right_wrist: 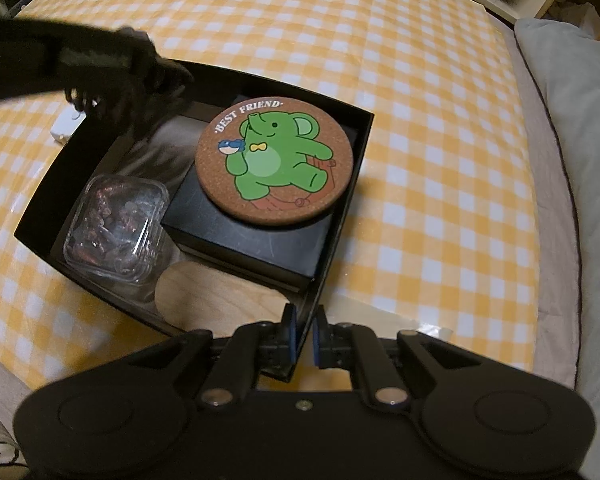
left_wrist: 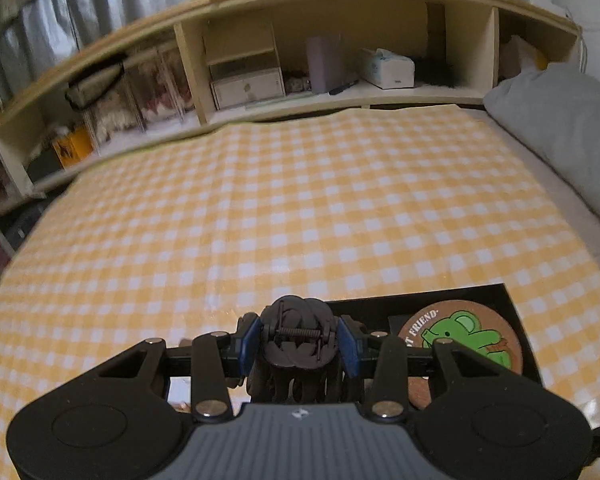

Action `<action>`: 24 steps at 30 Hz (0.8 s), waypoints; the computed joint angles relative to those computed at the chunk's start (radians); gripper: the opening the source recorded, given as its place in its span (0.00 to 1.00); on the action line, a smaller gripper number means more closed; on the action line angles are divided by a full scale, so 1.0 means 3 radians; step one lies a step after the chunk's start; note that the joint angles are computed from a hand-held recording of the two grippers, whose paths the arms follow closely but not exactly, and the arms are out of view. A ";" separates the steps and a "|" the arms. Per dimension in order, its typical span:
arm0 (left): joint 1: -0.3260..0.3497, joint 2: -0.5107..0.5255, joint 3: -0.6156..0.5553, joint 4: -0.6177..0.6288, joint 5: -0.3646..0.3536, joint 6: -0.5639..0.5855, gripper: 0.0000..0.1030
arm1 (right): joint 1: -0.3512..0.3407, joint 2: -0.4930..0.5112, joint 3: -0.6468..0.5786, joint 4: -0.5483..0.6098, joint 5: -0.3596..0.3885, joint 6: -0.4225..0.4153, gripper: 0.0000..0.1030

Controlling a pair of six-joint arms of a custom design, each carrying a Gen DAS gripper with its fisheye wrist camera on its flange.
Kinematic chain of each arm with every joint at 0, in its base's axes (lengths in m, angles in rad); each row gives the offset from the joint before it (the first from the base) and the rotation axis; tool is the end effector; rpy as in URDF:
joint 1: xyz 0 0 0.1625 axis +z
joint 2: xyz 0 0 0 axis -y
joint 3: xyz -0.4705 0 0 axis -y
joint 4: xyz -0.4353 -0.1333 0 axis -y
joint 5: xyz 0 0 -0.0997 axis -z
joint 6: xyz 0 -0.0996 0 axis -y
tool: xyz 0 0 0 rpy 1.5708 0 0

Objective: Organize rigid objects
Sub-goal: 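Lower the hair clip into the tray beside the clear case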

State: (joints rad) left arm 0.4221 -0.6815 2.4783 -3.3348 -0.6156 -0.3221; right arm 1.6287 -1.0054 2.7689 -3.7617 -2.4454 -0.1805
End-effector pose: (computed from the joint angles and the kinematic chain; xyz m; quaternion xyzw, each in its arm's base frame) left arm -0.2456 -0.3456 -0.0261 0.3635 0.8102 -0.2975 0.3506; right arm 0.0733 -0.2821 0.1157 0.0161 -0.8897 0.1664 0.4249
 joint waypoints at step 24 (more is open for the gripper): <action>-0.0074 0.0010 -0.0084 0.0392 0.0096 -0.0662 0.41 | -0.0009 0.0014 0.0004 -0.0033 0.0018 0.0000 0.08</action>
State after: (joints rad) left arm 0.3997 -0.6785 2.4530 -3.2171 -0.5869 -0.5208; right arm 1.6260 -1.0012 2.7701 -3.7715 -2.4400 -0.1805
